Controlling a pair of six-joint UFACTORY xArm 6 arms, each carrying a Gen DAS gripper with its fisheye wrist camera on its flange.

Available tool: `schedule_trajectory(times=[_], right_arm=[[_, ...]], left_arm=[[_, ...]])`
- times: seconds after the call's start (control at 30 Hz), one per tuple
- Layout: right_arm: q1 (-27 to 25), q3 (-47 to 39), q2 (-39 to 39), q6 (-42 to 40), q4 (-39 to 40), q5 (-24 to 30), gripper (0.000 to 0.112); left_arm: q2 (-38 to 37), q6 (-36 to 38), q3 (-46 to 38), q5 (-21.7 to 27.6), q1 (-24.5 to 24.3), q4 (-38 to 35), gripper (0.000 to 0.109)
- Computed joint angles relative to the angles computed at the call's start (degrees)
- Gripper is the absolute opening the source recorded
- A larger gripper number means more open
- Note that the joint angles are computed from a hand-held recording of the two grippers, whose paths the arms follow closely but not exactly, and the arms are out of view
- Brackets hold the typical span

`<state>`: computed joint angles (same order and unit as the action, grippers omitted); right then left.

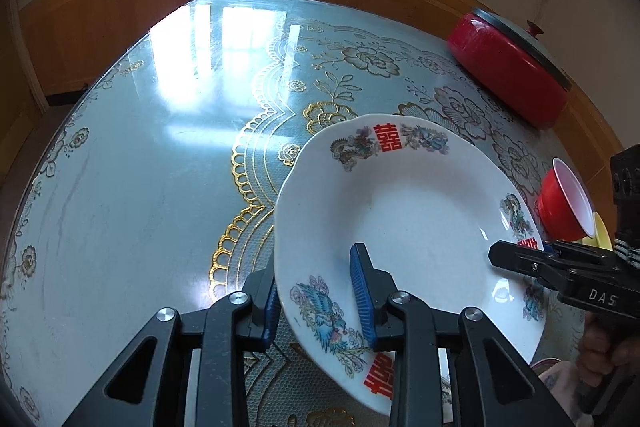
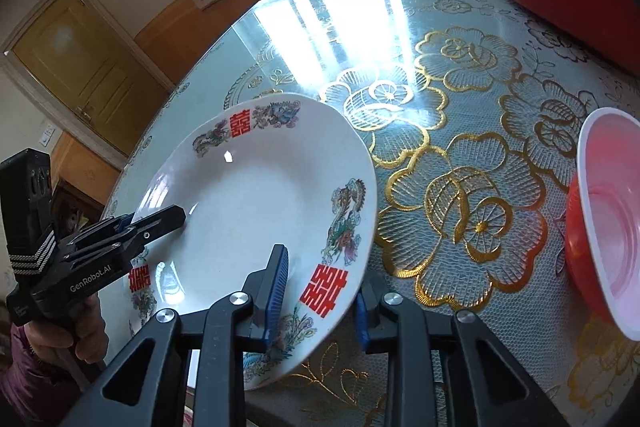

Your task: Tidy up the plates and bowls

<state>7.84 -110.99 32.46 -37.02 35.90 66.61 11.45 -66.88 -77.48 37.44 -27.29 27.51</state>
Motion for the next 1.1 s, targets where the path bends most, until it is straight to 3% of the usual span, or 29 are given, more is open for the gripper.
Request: schedule_trajectory(times=[0.23, 0.53, 0.73, 1.1], right_arm=[[0.5, 5.2, -4.0, -2.9, 0.1, -3.2, 0.027], [-0.5, 10.8, -9.0, -6.7, 1.5, -3.9, 0.027], [-1.7, 21.1, -17.2, -11.9, 4.4, -7.8, 0.027], [-6.6, 35.5, -32.5, -18.9, 9.2, -5.5, 0.027]], left_arm=[[-2.2, -2.3, 0.5, 1.9, -2.1, 3.2, 0.029], [-5.0, -4.9, 3.6, 0.1, -3.8, 3.4, 0.03], [-7.1, -8.9, 4.5, 1.4, -6.1, 7.5, 0.03], [-14.1, -17.1, 8.3, 5.6, -13.2, 14.5, 0.03]])
